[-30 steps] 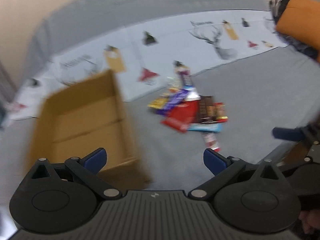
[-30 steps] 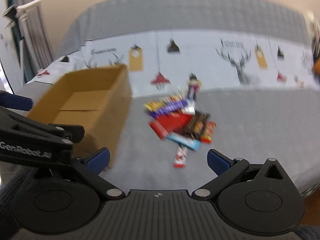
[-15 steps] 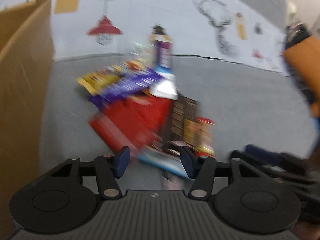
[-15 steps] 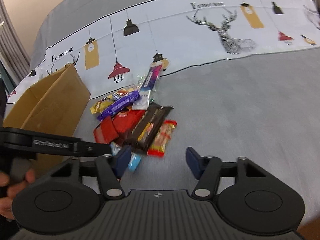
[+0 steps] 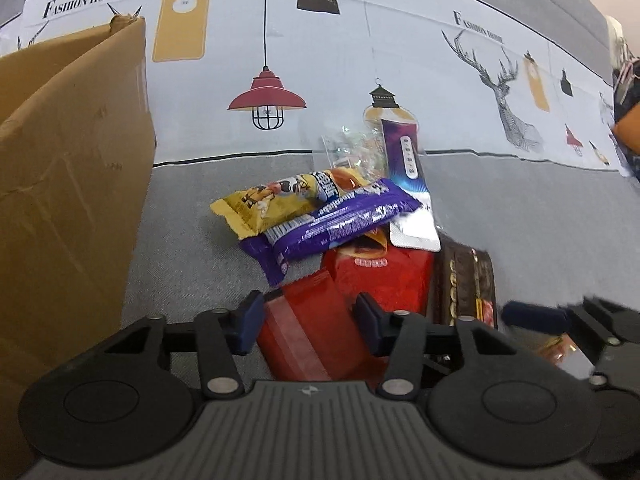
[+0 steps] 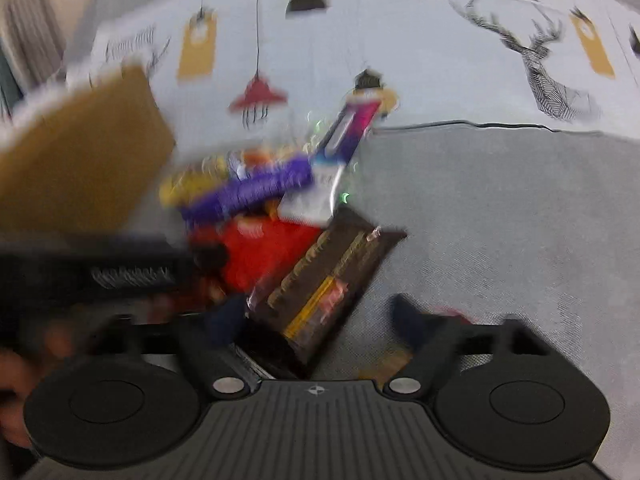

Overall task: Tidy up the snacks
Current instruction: 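Grasp the red packet with the left tool while the right grasps the dark chocolate bar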

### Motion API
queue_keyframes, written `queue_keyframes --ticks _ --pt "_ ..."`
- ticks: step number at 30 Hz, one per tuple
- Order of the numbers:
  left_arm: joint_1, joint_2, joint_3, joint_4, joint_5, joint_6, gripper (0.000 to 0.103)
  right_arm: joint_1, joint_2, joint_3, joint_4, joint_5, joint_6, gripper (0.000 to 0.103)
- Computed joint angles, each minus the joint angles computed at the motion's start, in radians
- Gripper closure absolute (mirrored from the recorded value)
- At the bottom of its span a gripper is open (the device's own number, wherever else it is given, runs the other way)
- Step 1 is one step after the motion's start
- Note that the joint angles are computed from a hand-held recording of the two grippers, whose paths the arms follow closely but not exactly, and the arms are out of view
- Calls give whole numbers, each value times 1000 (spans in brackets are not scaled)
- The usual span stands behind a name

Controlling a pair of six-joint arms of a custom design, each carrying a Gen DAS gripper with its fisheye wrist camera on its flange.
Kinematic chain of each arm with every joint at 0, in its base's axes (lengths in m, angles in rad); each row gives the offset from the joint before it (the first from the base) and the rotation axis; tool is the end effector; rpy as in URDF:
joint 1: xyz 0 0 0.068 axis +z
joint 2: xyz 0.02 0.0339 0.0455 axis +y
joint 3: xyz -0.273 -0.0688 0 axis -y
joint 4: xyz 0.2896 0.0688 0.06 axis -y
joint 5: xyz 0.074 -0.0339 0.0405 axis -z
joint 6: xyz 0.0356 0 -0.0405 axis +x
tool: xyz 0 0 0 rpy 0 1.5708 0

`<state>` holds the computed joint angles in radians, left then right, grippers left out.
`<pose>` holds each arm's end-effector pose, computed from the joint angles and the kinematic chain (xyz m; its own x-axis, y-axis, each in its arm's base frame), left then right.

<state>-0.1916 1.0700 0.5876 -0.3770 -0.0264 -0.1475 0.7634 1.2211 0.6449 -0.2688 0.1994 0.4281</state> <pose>0.2406 -0.0457 0.1888 -0.7610 -0.0020 -0.6487 0.0623 0.9951 -0.0762 0.2030 0.1845 0.1811 -0.7335 -0.1387 -0.6653 -0.3058 0.9416 0.1408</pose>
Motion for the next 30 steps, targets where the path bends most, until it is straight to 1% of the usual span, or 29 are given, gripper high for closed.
queue_keyframes --ticks 2,3,4,5,7,9,10,12,13,14,15,16,18,19,21,22,23,25,26,27,30 --pt "-3 -18 0 -31 -10 9 61 21 5 -9 24 32 11 16" --pt "-6 -35 -5 -49 -11 7 64 15 -7 -20 37 30 16 27" --pt "-6 -55 -6 -72 -4 17 73 6 -18 -25 38 30 20 50" --pt "-7 -77 -9 -93 3 26 82 -10 -34 -34 35 23 31 53" --pt "-2 -100 -4 -134 26 38 90 -57 -62 -56 47 -46 44 60" --pt "-10 -111 4 -163 21 42 90 -77 -87 -64 31 -65 49 62" --pt "-19 -107 11 -180 -5 36 87 -80 -107 -70 20 -65 49 63" --pt "-34 -88 28 -213 -71 14 57 -93 -163 -86 -1 -65 40 64" --pt "-35 -71 38 -223 -92 12 21 -99 -194 -97 -12 -61 36 64" --pt "-34 -46 47 -235 -92 28 11 -102 -222 -107 -20 -60 33 64" --pt "-21 -23 53 -243 -56 61 11 -111 -248 -119 -29 -77 24 64" --pt "-10 -19 47 -239 -40 64 9 -116 -265 -129 -34 -98 17 64" --pt "5 -37 20 -212 -27 51 8 -116 -271 -138 -40 -115 18 64" --pt "1 -42 12 -201 -35 50 9 -107 -262 -135 -47 -107 8 64" --pt "-14 -54 -2 -188 -63 26 20 -90 -239 -130 -47 -83 -10 64" --pt "-23 -67 -7 -181 -81 23 47 -90 -227 -126 -44 -85 -18 61" --pt "-26 -75 -1 -185 -74 40 54 -92 -218 -125 -40 -93 -24 61" --pt "-13 -60 33 -227 -17 61 56 -87 -197 -121 -34 -93 -35 56" --pt "-10 -61 44 -246 -12 57 56 -81 -190 -117 -32 -86 -42 55" --pt "-22 -68 51 -261 -32 61 56 -71 -178 -111 -33 -75 -51 55" --pt "-46 -101 67 -299 -64 57 56 -67 -170 -97 -50 -57 -65 62"
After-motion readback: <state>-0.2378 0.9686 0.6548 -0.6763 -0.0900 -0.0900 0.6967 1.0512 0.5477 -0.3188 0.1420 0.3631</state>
